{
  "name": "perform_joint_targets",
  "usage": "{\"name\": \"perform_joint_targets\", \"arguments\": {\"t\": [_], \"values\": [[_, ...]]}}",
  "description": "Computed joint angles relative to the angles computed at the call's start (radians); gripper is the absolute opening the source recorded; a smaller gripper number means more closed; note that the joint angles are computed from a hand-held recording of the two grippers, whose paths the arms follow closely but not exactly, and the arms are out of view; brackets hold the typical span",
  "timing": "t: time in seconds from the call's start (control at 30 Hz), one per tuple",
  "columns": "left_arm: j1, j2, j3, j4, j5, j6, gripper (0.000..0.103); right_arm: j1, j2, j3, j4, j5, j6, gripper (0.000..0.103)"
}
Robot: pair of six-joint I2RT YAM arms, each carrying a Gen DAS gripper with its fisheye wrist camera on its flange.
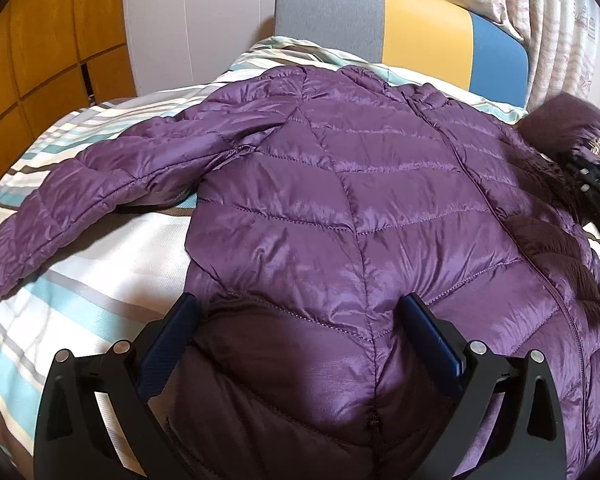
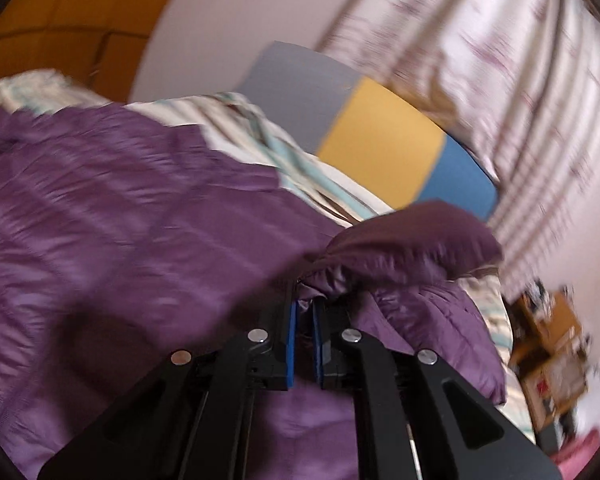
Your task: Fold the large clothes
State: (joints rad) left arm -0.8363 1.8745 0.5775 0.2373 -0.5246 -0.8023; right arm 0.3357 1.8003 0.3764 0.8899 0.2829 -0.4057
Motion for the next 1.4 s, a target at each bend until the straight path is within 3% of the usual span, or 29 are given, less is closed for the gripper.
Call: {"name": "perform_joint_targets", "arguments": {"t": [0.17,0.43,0.5,0.57,0.6,0.67,0.8,0.9,0.93,0.97,1.0,1.1,1.23,1.4], "values": [[0.006,-0.001,-0.011,0.021,0.013,0.001,0.100,0.205,0.156,0.031,0.117,0.128,-0.069,0.006],[0.024,-0.142,-0.041,-0.018,-0.002,-0.066,0.100,0.288,0.352,0.066,0.268,0.113,-0.270,0.011],[0.039,-0.203,-0.054,0.011,0.003,-0.071,0.100,0.275,0.354,0.074,0.271,0.098,-0.270,0.019],[0.068,-0.227,-0.015,-0.003,0.025,-0.044,0.100,0.253,0.314,0.045,0.287,0.064,-0.259,0.054],[0.083,-0.220,0.022,-0.031,0.038,-0.028,0.100,0.236,0.277,0.018,0.298,0.034,-0.243,0.062],[0.105,-0.182,0.105,-0.072,0.063,-0.008,0.100,0.181,0.157,-0.052,0.295,-0.034,-0.209,0.064],[0.121,-0.037,0.282,-0.120,0.146,0.042,0.100,0.031,-0.031,-0.097,0.156,-0.105,-0.092,0.064],[0.106,0.110,0.445,-0.207,0.194,0.090,0.100,-0.121,-0.068,-0.078,0.049,-0.157,0.052,0.064],[0.093,0.183,0.535,-0.283,0.164,0.116,0.097,-0.149,-0.059,-0.071,0.032,-0.153,0.093,0.064],[0.084,0.222,0.574,-0.316,0.134,0.118,0.087,-0.190,-0.047,-0.053,-0.004,-0.156,0.141,0.064],[0.084,0.254,0.602,-0.332,0.112,0.125,0.084,-0.236,-0.040,-0.031,-0.045,-0.175,0.179,0.064],[0.115,0.297,0.602,-0.297,0.077,0.122,0.083,-0.375,-0.083,0.000,-0.180,-0.294,0.238,0.063],[0.159,0.271,0.539,-0.231,0.096,0.096,0.083,-0.495,-0.126,0.088,-0.354,-0.402,0.320,0.054],[0.147,0.291,0.528,-0.188,0.095,0.100,0.085,-0.525,0.000,0.322,-0.494,-0.466,0.439,0.039]]}}
